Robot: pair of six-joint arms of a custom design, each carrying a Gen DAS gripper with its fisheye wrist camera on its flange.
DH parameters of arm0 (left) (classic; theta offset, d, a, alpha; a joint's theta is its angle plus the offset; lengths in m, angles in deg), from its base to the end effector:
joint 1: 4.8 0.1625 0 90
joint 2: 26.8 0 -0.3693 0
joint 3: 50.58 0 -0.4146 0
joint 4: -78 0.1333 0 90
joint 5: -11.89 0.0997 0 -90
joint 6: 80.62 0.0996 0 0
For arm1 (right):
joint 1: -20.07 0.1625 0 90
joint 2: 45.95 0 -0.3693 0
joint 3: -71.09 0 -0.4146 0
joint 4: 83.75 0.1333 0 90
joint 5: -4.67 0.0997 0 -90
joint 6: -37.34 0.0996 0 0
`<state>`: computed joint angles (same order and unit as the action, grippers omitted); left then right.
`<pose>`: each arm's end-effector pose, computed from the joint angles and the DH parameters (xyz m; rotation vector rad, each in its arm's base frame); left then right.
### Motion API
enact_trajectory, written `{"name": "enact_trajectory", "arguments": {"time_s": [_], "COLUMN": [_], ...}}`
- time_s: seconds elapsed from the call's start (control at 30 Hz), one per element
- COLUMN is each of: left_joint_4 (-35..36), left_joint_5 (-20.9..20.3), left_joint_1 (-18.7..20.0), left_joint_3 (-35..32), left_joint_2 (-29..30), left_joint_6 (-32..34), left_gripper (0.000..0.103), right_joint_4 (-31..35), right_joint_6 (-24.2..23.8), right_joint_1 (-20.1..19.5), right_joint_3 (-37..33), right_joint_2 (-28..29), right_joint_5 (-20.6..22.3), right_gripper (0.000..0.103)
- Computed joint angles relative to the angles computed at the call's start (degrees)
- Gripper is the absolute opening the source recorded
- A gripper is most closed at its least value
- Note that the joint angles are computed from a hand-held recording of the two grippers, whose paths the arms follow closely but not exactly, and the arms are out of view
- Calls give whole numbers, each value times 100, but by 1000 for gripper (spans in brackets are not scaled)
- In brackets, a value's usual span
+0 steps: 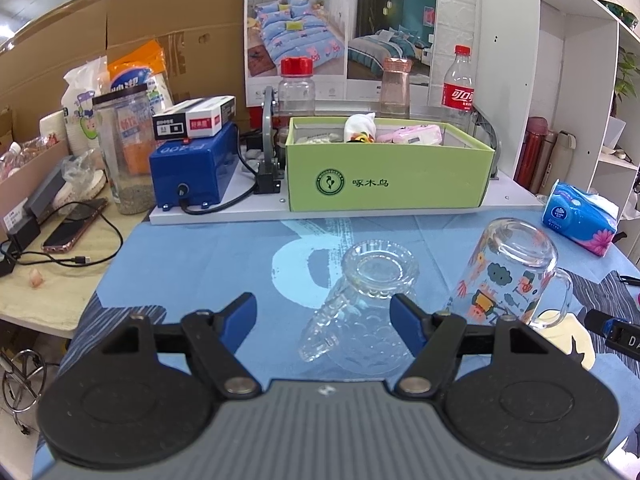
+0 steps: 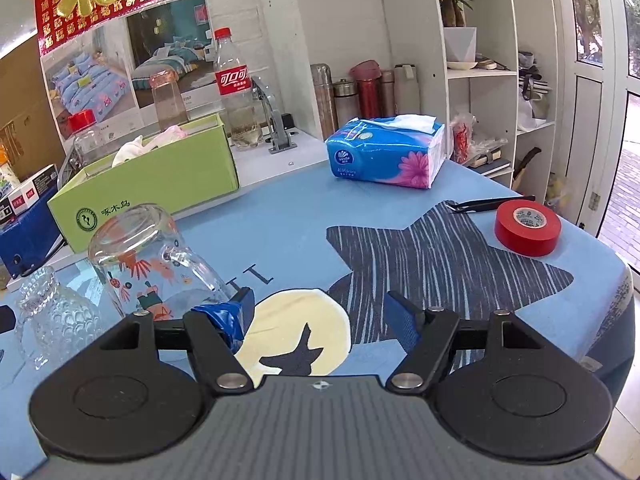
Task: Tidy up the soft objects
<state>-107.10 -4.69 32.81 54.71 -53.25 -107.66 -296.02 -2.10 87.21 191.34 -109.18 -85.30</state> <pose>-0.2680 -0.4952 -0.0791 0.2338 2.0219 -1.1867 -0.0808 -0.5348 0.1933 0.3262 -2.2360 1.2383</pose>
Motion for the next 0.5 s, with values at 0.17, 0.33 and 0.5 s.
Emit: {"name": "enact_trajectory", "arguments": {"time_s": [0.17, 0.33, 0.5], "left_joint_4": [43, -62, -583], "left_joint_5": [28, 44, 107], "left_joint_1": [-5, 1, -28], "left_joint_3": [-29, -69, -132], "left_joint_2": [30, 80, 223], "left_joint_6": [35, 161, 646], "left_gripper": [73, 73, 69], "right_joint_4": [52, -14, -15], "right_joint_6": [-10, 78, 92], "right_joint_1": [-1, -17, -21], "right_joint_3": [17, 8, 14], "right_joint_2": [-26, -23, -36], "right_joint_5": [45, 25, 50], "right_gripper": [57, 57, 57]}}
